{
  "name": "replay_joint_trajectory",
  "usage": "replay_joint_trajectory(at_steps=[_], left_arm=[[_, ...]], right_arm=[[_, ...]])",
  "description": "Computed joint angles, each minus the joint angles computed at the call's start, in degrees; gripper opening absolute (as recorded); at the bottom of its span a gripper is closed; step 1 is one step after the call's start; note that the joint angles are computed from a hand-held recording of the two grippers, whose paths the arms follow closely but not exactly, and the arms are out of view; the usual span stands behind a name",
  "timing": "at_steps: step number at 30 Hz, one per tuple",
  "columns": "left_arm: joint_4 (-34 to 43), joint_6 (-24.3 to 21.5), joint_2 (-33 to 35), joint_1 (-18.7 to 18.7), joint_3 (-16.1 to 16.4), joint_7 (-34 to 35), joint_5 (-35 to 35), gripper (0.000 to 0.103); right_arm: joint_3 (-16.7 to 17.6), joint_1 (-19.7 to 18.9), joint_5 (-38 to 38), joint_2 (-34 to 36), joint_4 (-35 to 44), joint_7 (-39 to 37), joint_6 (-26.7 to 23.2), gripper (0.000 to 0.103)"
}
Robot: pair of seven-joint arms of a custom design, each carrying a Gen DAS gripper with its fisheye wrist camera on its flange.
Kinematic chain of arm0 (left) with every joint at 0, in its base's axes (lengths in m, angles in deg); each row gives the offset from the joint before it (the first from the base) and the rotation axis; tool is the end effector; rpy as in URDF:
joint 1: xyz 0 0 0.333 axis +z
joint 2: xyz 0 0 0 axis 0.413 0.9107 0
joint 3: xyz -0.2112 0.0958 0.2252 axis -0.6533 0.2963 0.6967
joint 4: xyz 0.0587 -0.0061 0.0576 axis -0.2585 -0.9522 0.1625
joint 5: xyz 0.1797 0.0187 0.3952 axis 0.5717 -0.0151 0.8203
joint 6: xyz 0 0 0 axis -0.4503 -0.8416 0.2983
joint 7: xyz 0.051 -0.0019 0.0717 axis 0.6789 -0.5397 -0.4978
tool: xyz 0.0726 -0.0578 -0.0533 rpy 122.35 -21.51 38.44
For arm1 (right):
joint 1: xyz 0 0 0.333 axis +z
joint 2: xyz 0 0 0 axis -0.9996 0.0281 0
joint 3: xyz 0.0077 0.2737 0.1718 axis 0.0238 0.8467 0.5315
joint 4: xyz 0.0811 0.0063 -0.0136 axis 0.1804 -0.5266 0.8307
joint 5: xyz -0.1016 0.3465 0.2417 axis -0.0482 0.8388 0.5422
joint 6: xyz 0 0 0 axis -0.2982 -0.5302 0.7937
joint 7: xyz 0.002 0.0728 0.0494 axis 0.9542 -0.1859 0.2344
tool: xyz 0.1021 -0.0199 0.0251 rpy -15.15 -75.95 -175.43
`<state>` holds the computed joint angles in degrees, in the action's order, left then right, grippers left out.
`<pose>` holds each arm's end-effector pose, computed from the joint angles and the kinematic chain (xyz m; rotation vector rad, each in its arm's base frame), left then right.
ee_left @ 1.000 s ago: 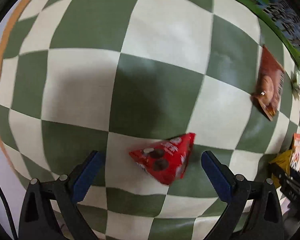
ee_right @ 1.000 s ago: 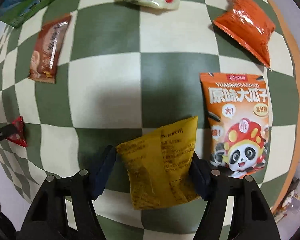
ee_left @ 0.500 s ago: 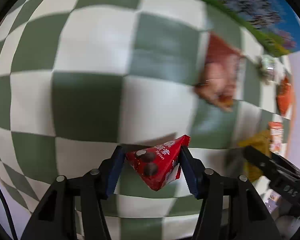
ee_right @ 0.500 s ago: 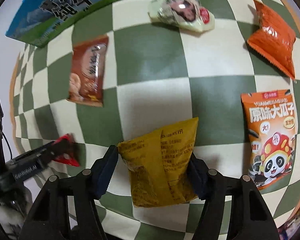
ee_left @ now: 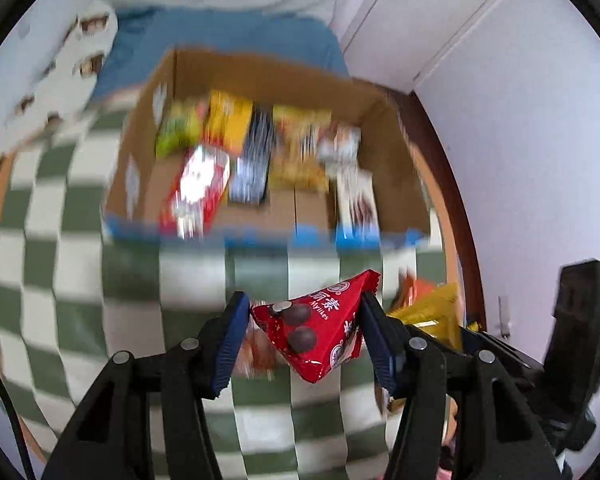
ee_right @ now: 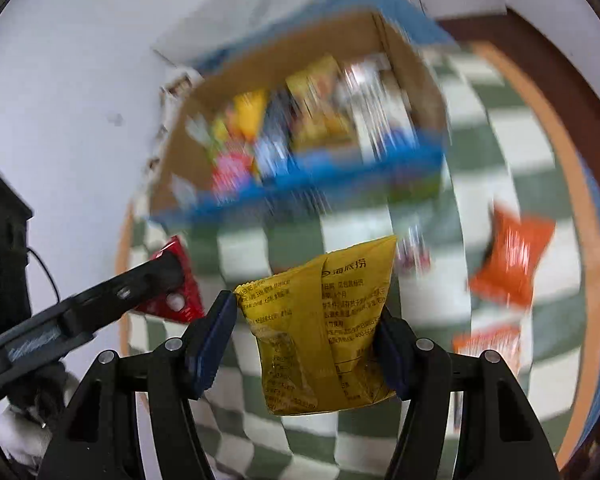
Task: Organize snacks
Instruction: 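Carry both packets into the cardboard box and open both tools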
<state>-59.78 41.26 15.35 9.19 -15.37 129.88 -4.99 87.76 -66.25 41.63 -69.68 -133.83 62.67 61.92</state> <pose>0.4367 -0.1476 0.5347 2.0992 -2.1884 0.7438 0.4798 0.2889 0.4891 -1.6838 1.9869 0.0256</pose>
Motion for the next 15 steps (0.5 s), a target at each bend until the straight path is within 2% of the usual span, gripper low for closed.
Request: replay_joint_trajectory(at_steps=[3, 7, 11, 15], left_arm=[[7.3, -0.5, 7.1, 1.1, 0.3, 0.6, 0.9, 0.054], [16.4, -4.1, 17.8, 3.8, -0.2, 0.3, -0.5, 0.054], [20.8, -5.9, 24.8, 6.9, -2.4, -1.0, -0.1, 0.054], [22.7, -8.4, 28.5, 9.1, -3.8, -1.5, -0.7, 0.054]], right_arm=[[0.1, -1.6, -5.9, 7.3, 8.4, 1.4, 1.3, 0.067], [-1.9, -1.6, -9.8, 16.0, 17.7, 1.9, 0.4, 0.067], [-3.5, -1.1, -8.6, 23.2, 24.5, 0.2, -1.2, 0.067], [-3.8, -1.1, -5.0, 28.3, 28.5, -2.5, -2.2, 0.068]])
